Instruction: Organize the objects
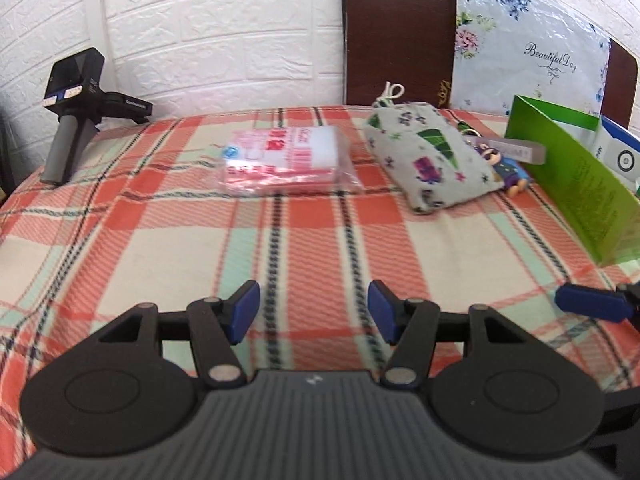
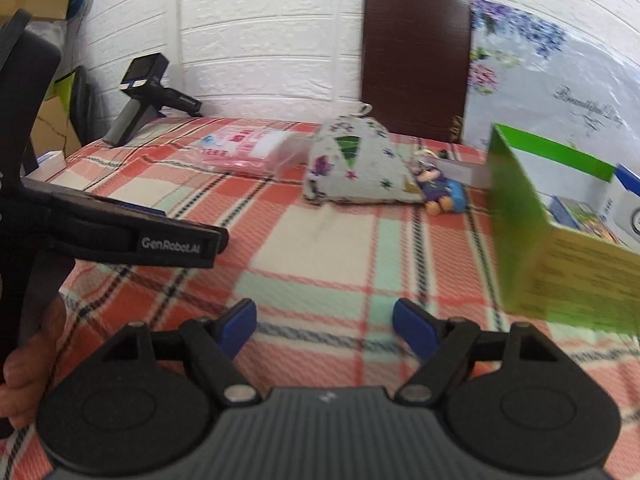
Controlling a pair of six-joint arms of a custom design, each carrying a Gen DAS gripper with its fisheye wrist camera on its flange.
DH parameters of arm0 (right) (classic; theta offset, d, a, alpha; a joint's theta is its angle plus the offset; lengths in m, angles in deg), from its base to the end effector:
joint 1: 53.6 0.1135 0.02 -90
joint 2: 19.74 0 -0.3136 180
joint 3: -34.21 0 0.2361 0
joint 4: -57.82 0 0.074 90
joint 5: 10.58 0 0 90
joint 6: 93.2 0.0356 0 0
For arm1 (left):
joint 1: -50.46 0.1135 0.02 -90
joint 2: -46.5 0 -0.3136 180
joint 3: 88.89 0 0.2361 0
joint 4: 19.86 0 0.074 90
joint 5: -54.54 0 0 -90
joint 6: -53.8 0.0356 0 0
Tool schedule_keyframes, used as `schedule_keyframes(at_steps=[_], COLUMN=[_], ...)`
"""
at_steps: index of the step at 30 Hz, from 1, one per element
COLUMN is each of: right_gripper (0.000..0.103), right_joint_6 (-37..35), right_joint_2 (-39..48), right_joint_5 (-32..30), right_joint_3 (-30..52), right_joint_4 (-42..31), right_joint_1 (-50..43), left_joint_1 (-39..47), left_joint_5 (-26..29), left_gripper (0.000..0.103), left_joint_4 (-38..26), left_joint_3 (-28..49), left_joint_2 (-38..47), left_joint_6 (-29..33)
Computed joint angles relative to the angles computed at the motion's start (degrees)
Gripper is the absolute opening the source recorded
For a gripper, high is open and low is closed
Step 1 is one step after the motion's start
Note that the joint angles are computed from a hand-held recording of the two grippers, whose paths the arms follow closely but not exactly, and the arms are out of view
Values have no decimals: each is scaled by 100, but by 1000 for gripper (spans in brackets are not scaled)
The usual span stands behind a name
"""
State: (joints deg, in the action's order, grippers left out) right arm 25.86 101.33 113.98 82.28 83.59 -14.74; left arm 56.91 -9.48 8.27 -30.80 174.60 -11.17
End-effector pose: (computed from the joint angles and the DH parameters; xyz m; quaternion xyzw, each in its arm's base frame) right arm 0.2627 0.1857 0.0805 0.0320 0.8951 -0.0349 0.4433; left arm 0.3725 0.0264 0.0676 0.2341 0.8633 -0.0898 0.4380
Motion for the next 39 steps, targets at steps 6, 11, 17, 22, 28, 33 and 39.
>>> schedule_keyframes(at_steps=[6,11,17,22,28,33,39], right_gripper=[78,78,85,92,103,76,45], right_joint_6=[-518,-787,-1159,-1092,-875,-1120,-1197], right_joint_2=[337,611,1031,1625,2316,2261,1933], right_joint_5=[-366,-615,-875,-829,-1146,-1292,-1281], right_joint_3=[843,1544,2524,4003,5637,5380,4629], right_joint_4=[-279,-546,-396,-1130,-2430,-2124,-1729], right_joint_1=[-190,-348,-653,-982,-1304,-1294,-1239], left_joint_1=[425,846,1241,1316,1330,1308,1280], left_joint_5=[12,139,935,1147,1198,1125,1040], left_gripper=[67,72,72,73,73,73,74], left_joint_4=[-171,-581,-472,-381,-282,-225,-239], left_joint_3=[790,1576,1845,1861,1855,1796,1788], left_joint_2=[366,665,910,967,1007,988,981], left_joint_6=[-52,-584,-1640,-1768,-1829,-1799,-1751])
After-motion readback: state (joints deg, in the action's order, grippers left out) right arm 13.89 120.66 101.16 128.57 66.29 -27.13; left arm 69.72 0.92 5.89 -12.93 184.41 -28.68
